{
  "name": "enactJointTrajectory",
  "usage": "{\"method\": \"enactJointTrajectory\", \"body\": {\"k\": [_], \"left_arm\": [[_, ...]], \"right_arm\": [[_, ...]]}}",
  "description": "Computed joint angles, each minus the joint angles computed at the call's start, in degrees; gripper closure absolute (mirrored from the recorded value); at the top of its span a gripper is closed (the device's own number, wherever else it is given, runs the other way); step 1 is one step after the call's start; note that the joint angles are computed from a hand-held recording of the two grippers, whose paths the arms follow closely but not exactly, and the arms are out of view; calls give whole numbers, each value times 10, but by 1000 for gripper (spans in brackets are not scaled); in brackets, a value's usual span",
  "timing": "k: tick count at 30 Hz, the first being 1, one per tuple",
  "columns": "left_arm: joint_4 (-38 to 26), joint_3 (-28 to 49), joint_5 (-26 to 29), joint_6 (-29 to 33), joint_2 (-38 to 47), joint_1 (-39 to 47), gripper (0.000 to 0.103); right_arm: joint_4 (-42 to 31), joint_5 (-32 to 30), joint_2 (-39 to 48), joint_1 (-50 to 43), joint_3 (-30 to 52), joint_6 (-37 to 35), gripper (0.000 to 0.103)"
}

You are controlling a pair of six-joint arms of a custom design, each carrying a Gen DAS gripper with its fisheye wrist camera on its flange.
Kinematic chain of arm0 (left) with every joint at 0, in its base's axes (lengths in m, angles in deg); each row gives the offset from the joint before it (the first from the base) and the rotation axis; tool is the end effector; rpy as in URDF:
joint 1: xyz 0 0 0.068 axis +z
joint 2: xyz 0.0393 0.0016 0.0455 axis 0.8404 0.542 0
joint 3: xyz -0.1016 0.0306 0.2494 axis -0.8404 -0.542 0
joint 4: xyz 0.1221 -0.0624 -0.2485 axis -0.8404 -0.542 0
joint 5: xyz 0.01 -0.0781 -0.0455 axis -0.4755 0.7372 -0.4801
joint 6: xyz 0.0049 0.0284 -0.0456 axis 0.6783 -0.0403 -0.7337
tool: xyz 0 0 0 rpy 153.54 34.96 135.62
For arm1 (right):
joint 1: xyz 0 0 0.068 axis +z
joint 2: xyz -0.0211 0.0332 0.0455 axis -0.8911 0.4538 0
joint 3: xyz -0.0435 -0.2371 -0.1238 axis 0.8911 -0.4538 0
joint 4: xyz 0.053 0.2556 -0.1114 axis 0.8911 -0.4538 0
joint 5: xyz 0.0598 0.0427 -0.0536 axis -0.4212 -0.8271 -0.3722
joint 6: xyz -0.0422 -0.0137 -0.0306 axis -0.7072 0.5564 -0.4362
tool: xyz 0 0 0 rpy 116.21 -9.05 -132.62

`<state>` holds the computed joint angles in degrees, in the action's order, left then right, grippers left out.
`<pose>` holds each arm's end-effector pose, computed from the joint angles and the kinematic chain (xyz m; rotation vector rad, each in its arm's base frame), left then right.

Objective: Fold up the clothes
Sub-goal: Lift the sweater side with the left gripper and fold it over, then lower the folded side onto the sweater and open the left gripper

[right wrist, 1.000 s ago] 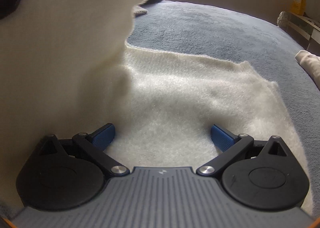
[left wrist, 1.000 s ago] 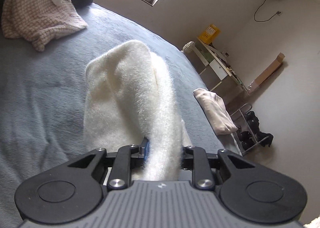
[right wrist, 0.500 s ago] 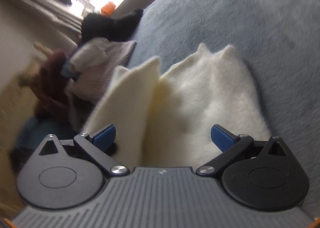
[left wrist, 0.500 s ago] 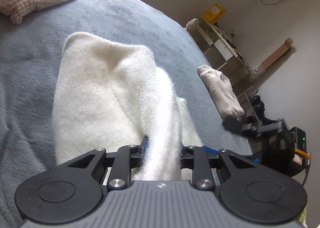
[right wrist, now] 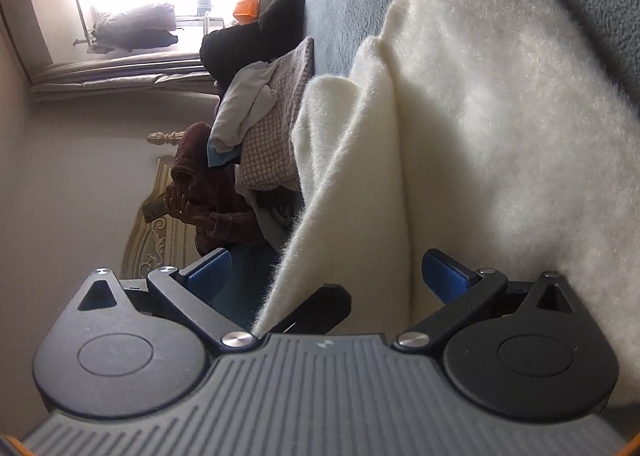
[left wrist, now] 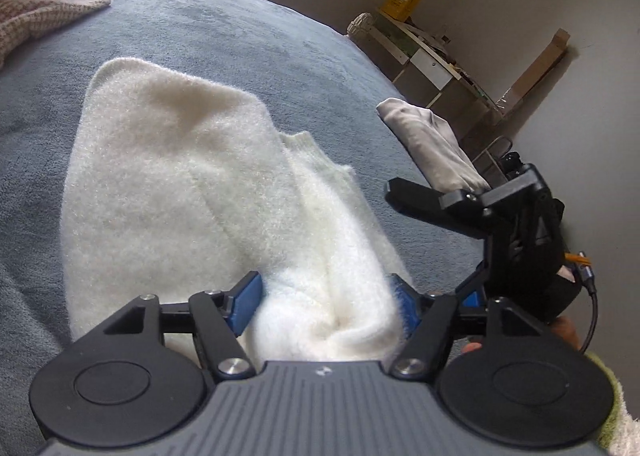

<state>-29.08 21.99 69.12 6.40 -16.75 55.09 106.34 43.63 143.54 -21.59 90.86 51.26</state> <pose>0.1817 -0.0276 0.1287 0.1850 2.4043 -0.8336 0.2182 0.2072 0.0556 0.5845 2.1752 1.7106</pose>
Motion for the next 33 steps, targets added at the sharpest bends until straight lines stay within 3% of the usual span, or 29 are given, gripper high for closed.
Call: {"method": "enactJointTrajectory", "body": {"k": [3,8,17,21,29,33], "left_arm": [[-18,4,10,-2,-13,-5,21],[-62,2,40,25,-54,2,15],[-148,10,141,74,-85,89,14],[-183,18,153,87,-90,131,14],[-330,69,250,252,-36,316,14],[-386,98,273,337,12,402,14]], "right_arm": [[10,0,10,0,4,10,1],[34,2,24,-1,3,26,1],[46,4,29,-2,-5,24,1],[43,8,30,-1,-5,21,1],[45,10,32,-1,-7,20,1],[47,14,32,1,-11,19,1]]}}
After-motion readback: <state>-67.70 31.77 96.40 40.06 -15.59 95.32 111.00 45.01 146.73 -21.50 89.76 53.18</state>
